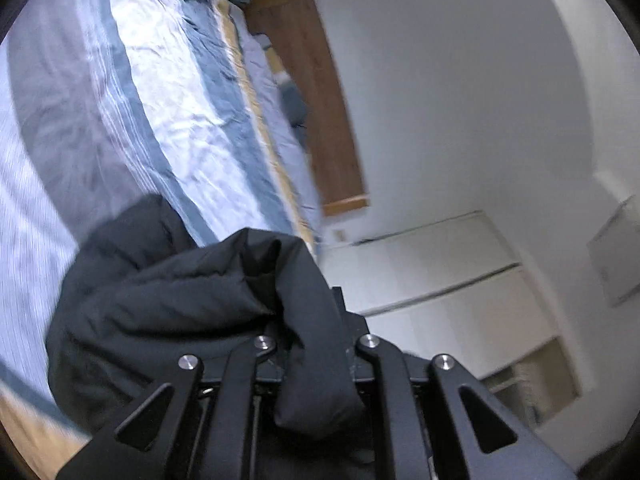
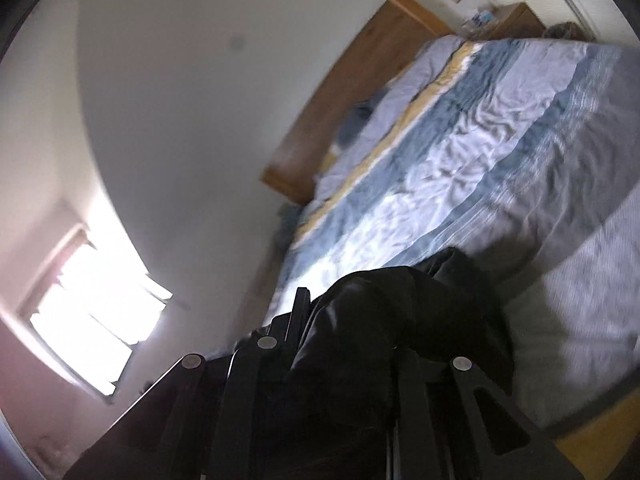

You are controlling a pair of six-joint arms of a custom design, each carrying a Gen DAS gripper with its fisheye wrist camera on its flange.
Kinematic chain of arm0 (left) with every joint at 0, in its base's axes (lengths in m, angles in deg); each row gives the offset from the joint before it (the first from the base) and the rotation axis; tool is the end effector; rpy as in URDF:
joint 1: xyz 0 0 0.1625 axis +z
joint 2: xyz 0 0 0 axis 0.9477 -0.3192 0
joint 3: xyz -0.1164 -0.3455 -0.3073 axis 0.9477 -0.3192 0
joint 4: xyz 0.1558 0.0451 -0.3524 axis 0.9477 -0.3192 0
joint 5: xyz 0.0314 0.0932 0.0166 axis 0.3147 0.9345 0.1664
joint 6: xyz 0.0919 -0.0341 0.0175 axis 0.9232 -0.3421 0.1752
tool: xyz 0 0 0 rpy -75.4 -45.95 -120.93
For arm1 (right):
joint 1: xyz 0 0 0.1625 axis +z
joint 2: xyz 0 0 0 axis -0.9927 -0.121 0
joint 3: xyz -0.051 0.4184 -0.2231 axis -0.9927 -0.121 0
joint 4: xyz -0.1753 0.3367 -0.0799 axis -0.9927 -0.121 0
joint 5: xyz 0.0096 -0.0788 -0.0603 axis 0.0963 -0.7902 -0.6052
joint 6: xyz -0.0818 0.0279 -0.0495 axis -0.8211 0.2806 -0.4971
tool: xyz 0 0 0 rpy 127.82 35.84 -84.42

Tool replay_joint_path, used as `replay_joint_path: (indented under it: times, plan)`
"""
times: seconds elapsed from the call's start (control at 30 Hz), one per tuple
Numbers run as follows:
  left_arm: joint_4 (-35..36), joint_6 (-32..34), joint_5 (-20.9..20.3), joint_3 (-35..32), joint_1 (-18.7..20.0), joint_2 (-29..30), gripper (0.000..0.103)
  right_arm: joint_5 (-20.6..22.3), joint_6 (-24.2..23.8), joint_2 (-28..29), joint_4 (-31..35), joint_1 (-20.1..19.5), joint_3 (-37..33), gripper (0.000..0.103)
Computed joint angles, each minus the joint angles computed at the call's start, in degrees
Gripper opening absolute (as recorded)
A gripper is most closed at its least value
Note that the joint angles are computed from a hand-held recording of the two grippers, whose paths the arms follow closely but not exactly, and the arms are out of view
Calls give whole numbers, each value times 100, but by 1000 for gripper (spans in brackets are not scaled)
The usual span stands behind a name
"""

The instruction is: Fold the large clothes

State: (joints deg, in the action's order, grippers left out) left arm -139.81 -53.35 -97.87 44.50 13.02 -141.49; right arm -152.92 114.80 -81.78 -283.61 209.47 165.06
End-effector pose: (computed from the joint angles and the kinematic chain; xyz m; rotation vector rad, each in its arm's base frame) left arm 0.0623 -0.4123 0.5900 0.1396 -2.4941 0.9746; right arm 0.2960 -0.2457 0.2209 0.0817 2.5659 -1.4809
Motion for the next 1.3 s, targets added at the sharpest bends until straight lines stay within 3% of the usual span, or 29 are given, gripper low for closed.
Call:
replay_joint_path:
  times: [0.1,0.27,0.57,0.77,0.87,0.93,1.0,1.03,1.13,1.17,1.2,1.3]
  plan:
    - [-169,149,730,-288,-105,613,11,34,-61,19,385,-425,-378,19]
    - [-254,341,1612,-608,-14,1419,11,28,127,273,862,-1149,-943,22]
    - [-251,830,2283,-833,292,2321,14,-316,-142,722,2216,-1853,-1768,22]
    - [-198,1112,2556,-825,299,2560,14,-154,-415,1163,2214,-2166,-1902,21]
    - [-27,1005,2376,-903,355,2554,15,-56,-336,1138,2200,-2205,-1844,23]
    - [136,880,2176,-971,379,2474,24,45,-225,1065,2165,-2217,-1764,27]
    - [230,696,1843,-1047,437,2381,36,213,-100,961,2008,-2215,-1632,45]
    - [220,636,1671,-1071,457,2332,43,226,-37,918,1986,-2182,-1610,49]
    - [223,482,1441,-1124,407,2123,51,165,54,712,2001,-2021,-1563,74]
    - [257,446,1476,-1151,354,2052,52,57,45,626,2023,-1911,-1565,92]
    - [318,450,1550,-1180,291,1983,52,-88,33,569,2060,-1811,-1593,102]
    - [569,547,1820,-1271,104,1783,53,-418,-39,353,2125,-1531,-1631,103]
